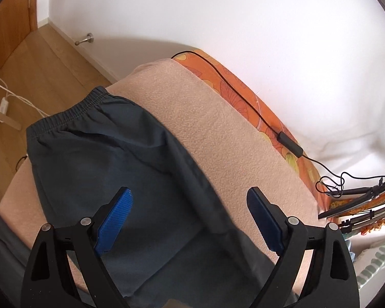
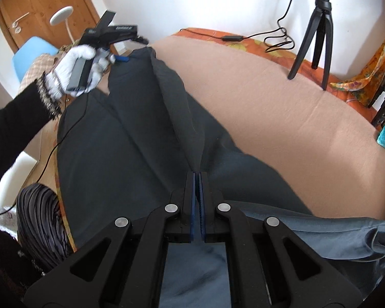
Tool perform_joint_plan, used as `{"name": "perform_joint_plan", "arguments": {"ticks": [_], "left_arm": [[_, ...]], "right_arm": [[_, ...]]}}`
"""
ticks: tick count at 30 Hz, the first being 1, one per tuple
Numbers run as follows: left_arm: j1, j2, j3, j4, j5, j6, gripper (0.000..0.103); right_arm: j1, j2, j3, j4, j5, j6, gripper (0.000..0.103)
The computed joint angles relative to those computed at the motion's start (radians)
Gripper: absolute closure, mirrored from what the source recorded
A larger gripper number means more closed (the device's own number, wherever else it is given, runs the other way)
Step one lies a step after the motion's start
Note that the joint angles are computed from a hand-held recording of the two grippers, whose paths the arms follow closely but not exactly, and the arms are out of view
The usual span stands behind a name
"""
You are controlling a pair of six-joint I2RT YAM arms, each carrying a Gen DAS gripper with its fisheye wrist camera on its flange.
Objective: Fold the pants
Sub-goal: 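Move the right tool to the dark trousers' waistband and close on it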
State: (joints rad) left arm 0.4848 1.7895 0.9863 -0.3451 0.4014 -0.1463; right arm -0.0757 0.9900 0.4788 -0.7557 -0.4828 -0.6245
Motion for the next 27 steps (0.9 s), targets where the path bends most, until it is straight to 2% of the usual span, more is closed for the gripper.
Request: {"name": "perform_joint_plan", "arguments": {"ticks": [2, 6, 11, 12, 13, 14, 15, 17, 23, 27], "left_arm": [[-0.028, 0.032, 0.025, -0.010, -0.037, -0.007, 0.012], [-0.055, 0.082, 0.046, -0.007, -0.115, -0.030, 0.014], [-0.030, 0.087, 0.014, 0.068, -0.162, -0.066, 0.048], [-0.020, 0.081, 0.000, 0.090, -0.158, -0.054, 0.063], [-0.009, 0.078, -0.013, 0.112, -0.136, -0.045, 0.084], [0.007, 0.074, -0.029, 0.135, -0.110, -0.041, 0.093], [0.021, 0.064, -0.050, 0.166, -0.088, -0.045, 0.097], [0.051, 0.038, -0.099, 0.236, -0.041, -0.046, 0.097], [0.139, -0.098, -0.198, 0.306, 0.053, -0.016, 0.101], [0.186, -0.098, -0.165, 0.225, 0.130, 0.042, 0.102]], "right_arm": [[0.017, -0.052, -0.040, -0.020, 0.025, -0.004, 0.099], [-0.018, -0.033, -0.056, 0.005, 0.026, -0.023, 0.099], [-0.055, -0.047, -0.053, -0.020, 0.016, -0.053, 0.099], [-0.053, -0.042, -0.055, -0.011, 0.019, -0.049, 0.099], [-0.052, -0.046, -0.059, -0.008, 0.023, -0.045, 0.099], [-0.049, -0.048, -0.060, -0.004, 0.028, -0.037, 0.099], [-0.046, -0.053, -0.062, -0.002, 0.033, -0.029, 0.099], [-0.052, -0.061, -0.063, -0.003, 0.036, -0.019, 0.099], [-0.119, -0.147, -0.017, -0.087, 0.022, -0.038, 0.100], [-0.157, -0.158, 0.026, -0.151, -0.006, -0.065, 0.100]]}}
